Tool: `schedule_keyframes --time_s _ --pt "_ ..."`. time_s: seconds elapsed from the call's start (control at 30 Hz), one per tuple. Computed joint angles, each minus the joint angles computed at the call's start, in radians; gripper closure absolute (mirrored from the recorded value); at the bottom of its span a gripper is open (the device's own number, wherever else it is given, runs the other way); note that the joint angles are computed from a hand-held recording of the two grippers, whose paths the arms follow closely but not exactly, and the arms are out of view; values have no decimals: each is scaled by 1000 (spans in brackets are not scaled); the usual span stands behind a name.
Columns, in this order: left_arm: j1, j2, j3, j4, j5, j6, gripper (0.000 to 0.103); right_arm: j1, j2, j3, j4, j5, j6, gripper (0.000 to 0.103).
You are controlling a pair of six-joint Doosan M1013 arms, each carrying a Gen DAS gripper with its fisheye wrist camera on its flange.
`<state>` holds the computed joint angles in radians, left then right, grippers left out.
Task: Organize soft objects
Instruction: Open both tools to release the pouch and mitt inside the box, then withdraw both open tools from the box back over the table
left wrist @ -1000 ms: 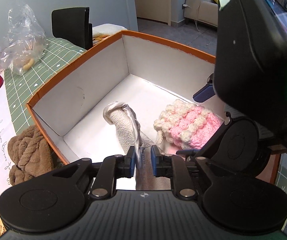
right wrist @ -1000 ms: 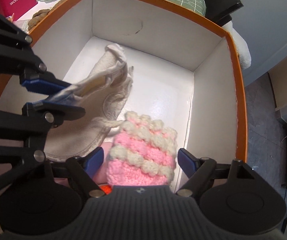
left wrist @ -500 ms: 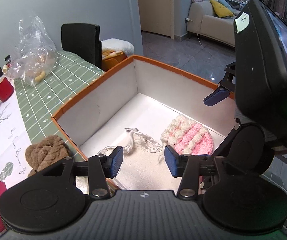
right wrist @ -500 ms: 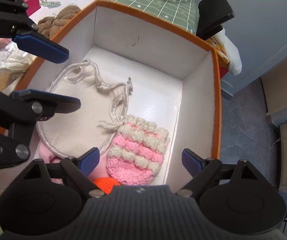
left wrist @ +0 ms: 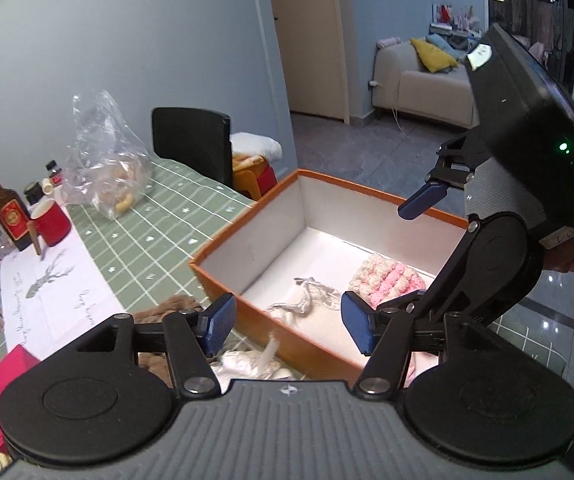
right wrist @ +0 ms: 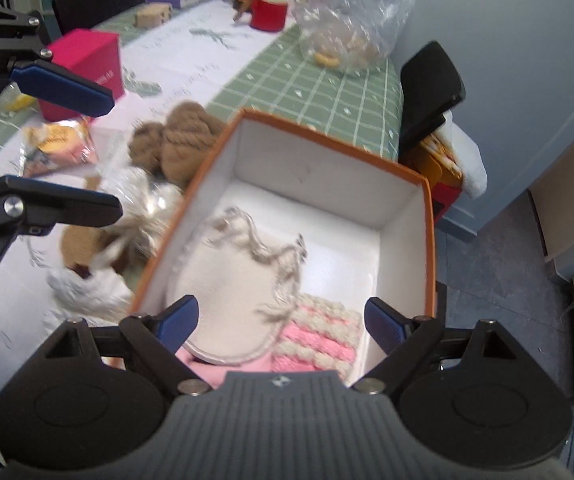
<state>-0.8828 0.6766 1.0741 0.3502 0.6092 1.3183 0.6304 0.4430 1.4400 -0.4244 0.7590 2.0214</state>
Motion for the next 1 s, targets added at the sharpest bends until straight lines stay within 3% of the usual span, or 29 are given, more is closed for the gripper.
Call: schedule_keyframes --time_s 0.2,0.43,0.83,1.0 --pt "26 -83 138 -3 -87 -47 30 34 -30 37 -48 -132 92 15" --pt "55 -154 283 38 -134 -127 29 70 -28 61 -119 -239 203 15" --pt "114 -205 438 125 -163 -329 28 126 41 36 -136 -316 198 12" --pt "134 -200 470 178 -198 -398 18 136 68 28 -55 -318 113 12"
